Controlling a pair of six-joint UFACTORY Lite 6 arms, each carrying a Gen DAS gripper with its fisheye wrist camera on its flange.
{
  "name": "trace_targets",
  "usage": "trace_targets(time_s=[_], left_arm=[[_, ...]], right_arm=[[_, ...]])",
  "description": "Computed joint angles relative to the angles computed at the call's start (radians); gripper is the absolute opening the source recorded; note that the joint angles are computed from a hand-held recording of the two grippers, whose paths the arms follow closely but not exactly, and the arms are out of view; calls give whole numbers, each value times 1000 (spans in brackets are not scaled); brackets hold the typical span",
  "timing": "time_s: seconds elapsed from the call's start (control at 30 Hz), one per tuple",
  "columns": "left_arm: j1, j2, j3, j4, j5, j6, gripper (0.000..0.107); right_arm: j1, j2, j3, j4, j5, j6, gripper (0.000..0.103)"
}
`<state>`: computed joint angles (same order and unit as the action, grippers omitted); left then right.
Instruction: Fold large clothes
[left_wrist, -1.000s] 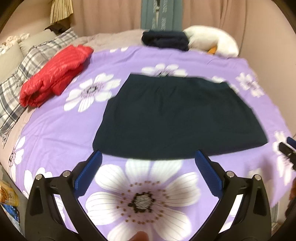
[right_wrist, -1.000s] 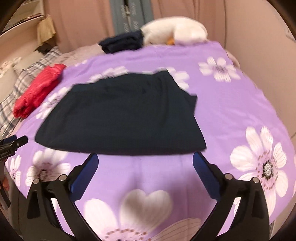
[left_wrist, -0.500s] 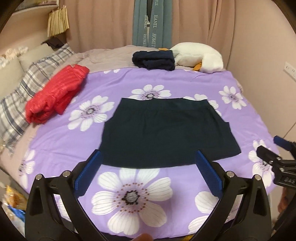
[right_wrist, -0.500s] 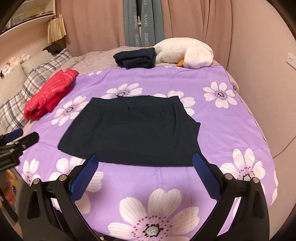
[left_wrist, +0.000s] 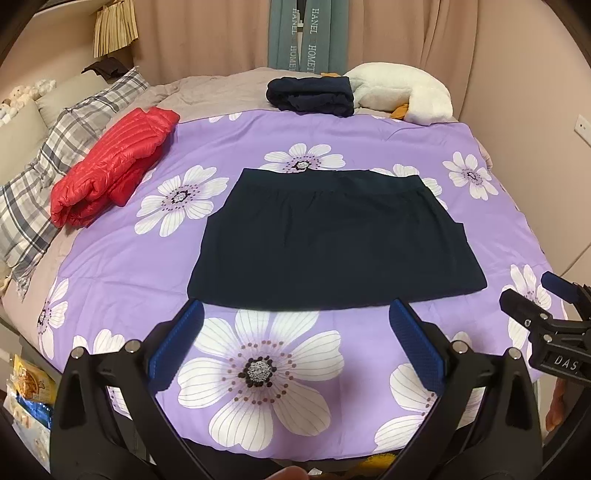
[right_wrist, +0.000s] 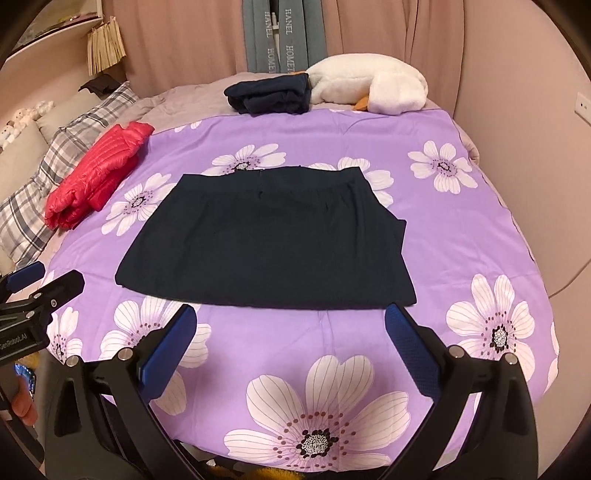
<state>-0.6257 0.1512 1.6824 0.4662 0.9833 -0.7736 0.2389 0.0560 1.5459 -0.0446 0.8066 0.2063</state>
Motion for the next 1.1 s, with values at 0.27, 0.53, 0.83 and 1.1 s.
trace_targets(time_s=[0.27,0.53,0.83,1.1], left_arm=[[-12,20,18,28,16,-10,101],[-13,26,23,33,22,-11,101],[-15,33,31,39,26,-9,101],[-21,39,29,54,25,-19,101]], right_arm=[[3,2,10,-2,-1,-2,102],[-1,11,27,2,-3,-8,102],[-2,6,20,0,-7,-5,102],[-1,3,16,5,-6,-4,102]])
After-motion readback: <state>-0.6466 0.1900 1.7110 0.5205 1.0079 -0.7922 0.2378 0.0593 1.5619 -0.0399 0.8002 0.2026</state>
